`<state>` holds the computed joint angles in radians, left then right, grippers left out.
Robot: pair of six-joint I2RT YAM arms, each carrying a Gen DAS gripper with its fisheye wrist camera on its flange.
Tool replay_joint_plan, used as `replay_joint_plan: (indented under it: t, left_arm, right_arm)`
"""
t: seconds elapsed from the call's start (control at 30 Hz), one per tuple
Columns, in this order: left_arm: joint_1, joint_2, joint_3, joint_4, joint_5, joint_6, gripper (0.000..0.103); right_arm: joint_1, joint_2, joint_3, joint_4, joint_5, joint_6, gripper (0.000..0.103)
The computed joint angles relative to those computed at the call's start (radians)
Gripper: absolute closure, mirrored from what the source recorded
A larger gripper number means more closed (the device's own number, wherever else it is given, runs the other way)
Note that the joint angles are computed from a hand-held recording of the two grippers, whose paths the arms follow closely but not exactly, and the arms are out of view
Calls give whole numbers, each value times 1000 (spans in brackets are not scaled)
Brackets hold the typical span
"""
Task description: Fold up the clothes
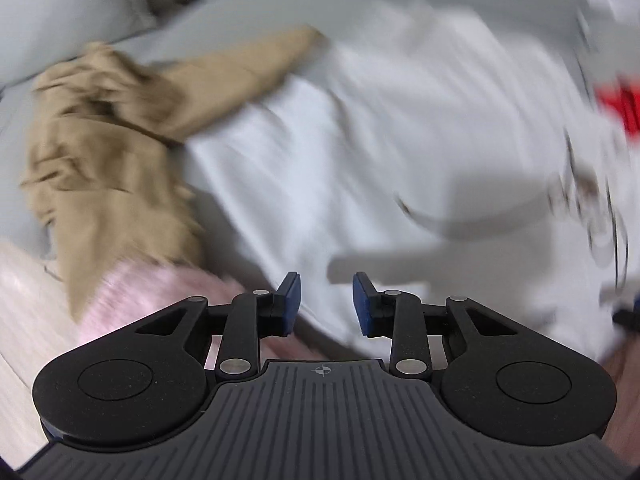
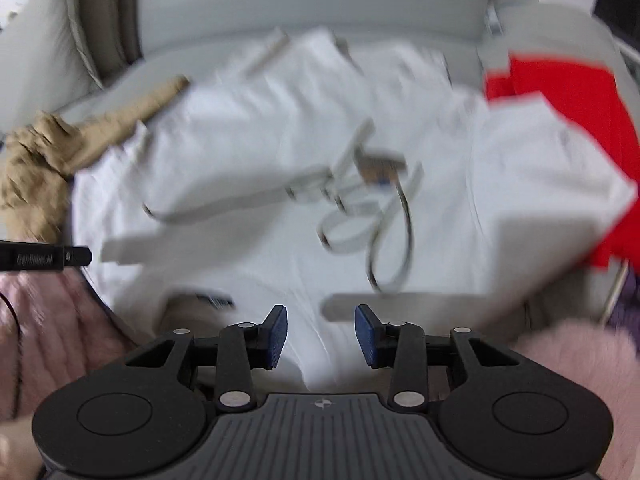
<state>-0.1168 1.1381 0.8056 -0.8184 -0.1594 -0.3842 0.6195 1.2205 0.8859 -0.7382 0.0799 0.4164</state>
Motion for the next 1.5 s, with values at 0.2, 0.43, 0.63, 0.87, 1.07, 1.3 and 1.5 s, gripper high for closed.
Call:
replay_joint_plan:
  t: [0.2,0.43,0.63,0.87,1.07,1.3,1.5]
  left_arm:
    - [460,19,-31,119,324,-25,69]
    - [719,283,6,285,615,-106,71]
    - [682,417,49,355,602,-75,73]
    - [605,510,73,449,543,-48,72]
    - [547,462,70,434,385,-42,103]
    - [432,149,30,324,124,128,103]
    - [406,221,75,261,-14,190,100]
  right_arm:
    - [60,83,80,77,-24,-41,64]
    - [94,156,142,76,-32,-67,62]
    - [95,183,161,33,-25,-48,62]
    - [104,196,162,10,-3,-47,61]
    - [100,183,149,0,17,-46,60]
    - [68,206,124,7,8,-73,58]
    - [61,261,106,26,-29,-73,58]
